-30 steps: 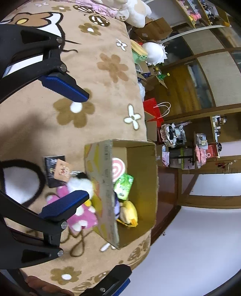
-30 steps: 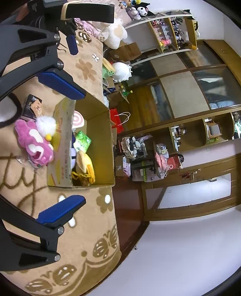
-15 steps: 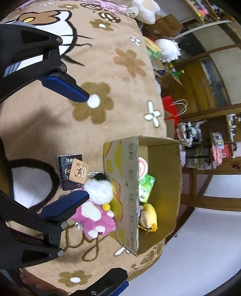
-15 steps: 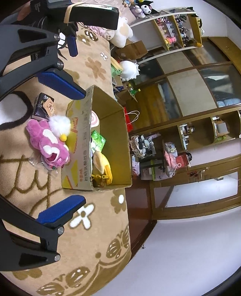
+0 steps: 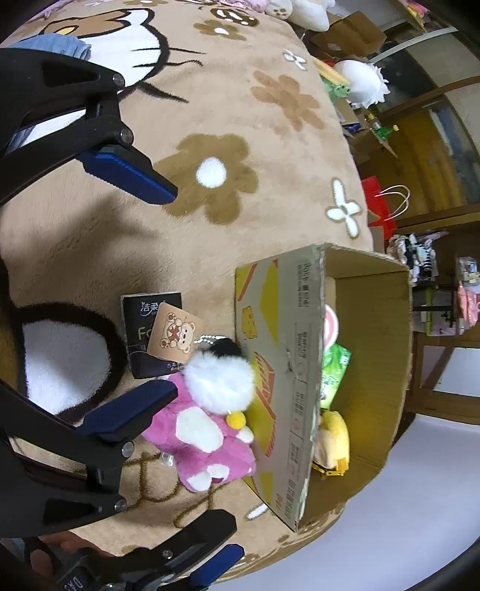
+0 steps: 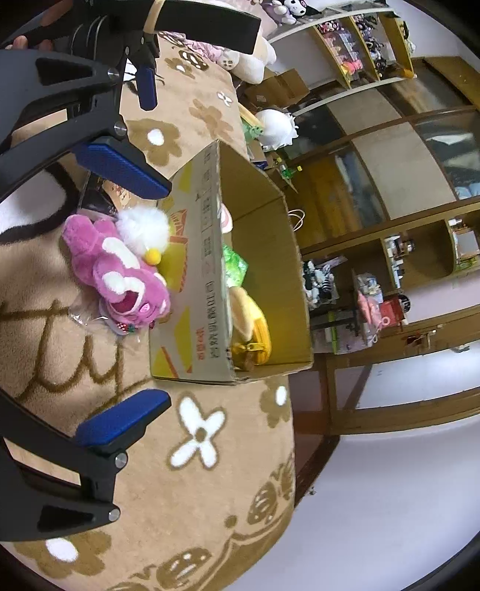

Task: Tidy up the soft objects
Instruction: 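Lower the left tool onto the black Face tissue pack while the right tool lowers onto the pink bear plush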

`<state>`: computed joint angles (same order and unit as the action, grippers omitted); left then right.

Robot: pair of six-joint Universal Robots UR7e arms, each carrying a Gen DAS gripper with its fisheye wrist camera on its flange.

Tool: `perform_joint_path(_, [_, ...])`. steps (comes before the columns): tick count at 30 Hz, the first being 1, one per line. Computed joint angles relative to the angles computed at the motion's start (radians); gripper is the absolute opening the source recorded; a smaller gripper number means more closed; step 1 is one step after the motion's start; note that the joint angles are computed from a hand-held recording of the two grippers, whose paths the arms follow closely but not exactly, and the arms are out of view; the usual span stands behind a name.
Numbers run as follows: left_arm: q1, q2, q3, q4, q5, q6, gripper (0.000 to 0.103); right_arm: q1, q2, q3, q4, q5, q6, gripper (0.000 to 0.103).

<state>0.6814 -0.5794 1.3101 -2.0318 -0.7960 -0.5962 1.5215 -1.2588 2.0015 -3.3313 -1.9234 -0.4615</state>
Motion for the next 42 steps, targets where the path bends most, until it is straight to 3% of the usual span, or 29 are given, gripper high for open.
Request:
perform_joint_path(21, [0.060,0.070,-0.113,0.153,-0.102,-0.049,0.095,-0.042,0.044,-0.031,0.075,-0.017,0.068,0.103])
perform_joint_path(31, [0.074,0.108,-0.156,0.177,-0.135,-0.025,0.095,-0.051,0.074,-0.055,0.120,-0.034,0.077,0.082])
perform_joint_path(42, [0.102,0.133,-0.186,0.192,-0.159,-0.045,0.095,-0.055,0.093,-0.077,0.150,-0.013,0.109,0.080])
